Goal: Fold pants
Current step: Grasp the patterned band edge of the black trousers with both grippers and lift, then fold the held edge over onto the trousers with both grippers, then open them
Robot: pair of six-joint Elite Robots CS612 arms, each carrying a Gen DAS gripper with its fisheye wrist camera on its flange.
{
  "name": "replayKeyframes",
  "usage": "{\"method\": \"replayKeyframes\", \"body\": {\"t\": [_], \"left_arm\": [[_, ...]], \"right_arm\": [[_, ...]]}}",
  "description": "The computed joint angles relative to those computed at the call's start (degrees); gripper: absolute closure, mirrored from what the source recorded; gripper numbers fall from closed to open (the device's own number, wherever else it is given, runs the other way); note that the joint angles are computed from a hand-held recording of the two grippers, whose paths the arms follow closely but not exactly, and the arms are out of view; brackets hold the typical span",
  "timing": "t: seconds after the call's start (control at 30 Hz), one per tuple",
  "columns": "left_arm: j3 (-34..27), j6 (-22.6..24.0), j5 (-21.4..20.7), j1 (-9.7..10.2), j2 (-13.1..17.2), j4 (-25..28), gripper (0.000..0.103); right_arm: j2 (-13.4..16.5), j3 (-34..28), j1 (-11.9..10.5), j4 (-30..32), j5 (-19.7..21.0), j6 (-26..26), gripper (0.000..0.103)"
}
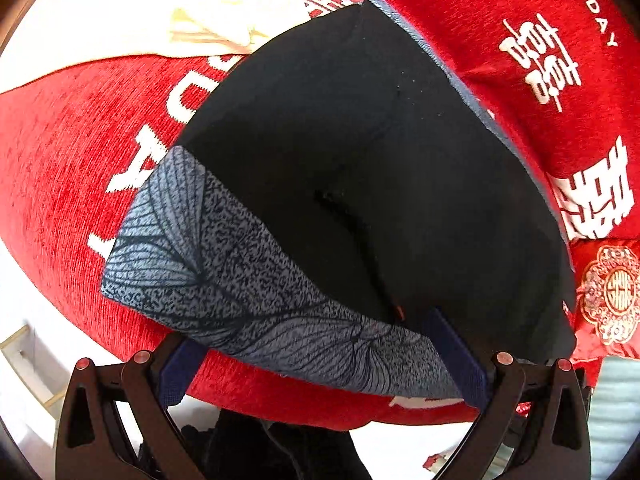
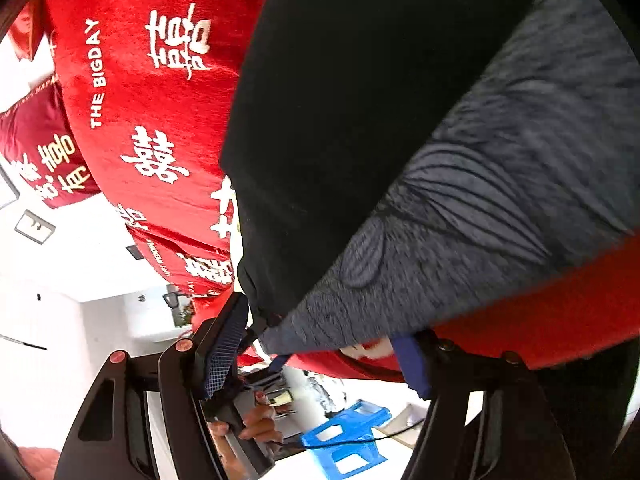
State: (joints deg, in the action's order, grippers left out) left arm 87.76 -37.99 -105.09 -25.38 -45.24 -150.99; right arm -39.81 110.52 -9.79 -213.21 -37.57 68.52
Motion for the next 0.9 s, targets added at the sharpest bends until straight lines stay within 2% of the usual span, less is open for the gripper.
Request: {"method": "replayKeyframes", "body": {"t": [0.07,0.13,0.17,0.2,0.23,0.3,0.37,0.47,0.63,0.77,0.83,0.9], "left_arm": [[-0.1,-0.4,1.0,0.04,0.1,0.2,0.002],[-0.4,-1.7,3.5,-0.60,-0.2,1.6,0.021],[-0.3,-2.0,4.1,-0.67,-0.4,2.0,0.028],[-0.3,-1.5,4.2,-0.17,-0.4,2.1,0.047],[-0.5,-0.9,3.1,0.28,-0.3,1.8,0.065],[-0.8,-0.9,-1.8,1.35,0.1,0.2,0.082],[-1.1,-0.2,-1.5,1.40,-0.3,0.5,0.082],[-1.6,2.1,-0.3,1.04,-1.4,0.5,0.082],[-5.8,1.3,0.3,1.01,-1.2,2.7,0.082],[-12.7,3.2,2.3,0.62,1.2,4.4,0.082],[-17.9,4.0,3.4,0.54,3.7,5.7,0.082],[-23.8,4.2,4.3,0.55,7.0,7.8,0.082]], "right_arm": [[0.8,-0.8,0.3,-2.3,-0.1,3.4,0.030],[0.6,-0.3,0.4,-2.4,-0.7,4.5,0.039],[-0.1,0.5,0.5,-0.5,-1.5,4.1,0.059],[-0.5,1.1,0.4,1.0,-2.0,3.8,0.084],[-0.7,1.7,0.2,1.9,-2.3,4.8,0.095],[-1.1,2.2,0.1,2.8,-2.3,4.7,0.096],[-3.3,2.6,0.3,7.5,-2.9,-1.1,0.096],[-6.2,2.5,0.2,12.3,-2.5,-6.9,0.096],[-10.1,-1.2,-0.6,25.7,-1.0,-19.4,0.096],[-9.9,-7.2,-1.5,33.6,0.4,-25.6,0.096],[-8.9,-10.6,-1.8,36.9,1.2,-27.8,0.096],[-7.2,-16.0,-2.0,44.8,0.7,-32.9,0.096]]}}
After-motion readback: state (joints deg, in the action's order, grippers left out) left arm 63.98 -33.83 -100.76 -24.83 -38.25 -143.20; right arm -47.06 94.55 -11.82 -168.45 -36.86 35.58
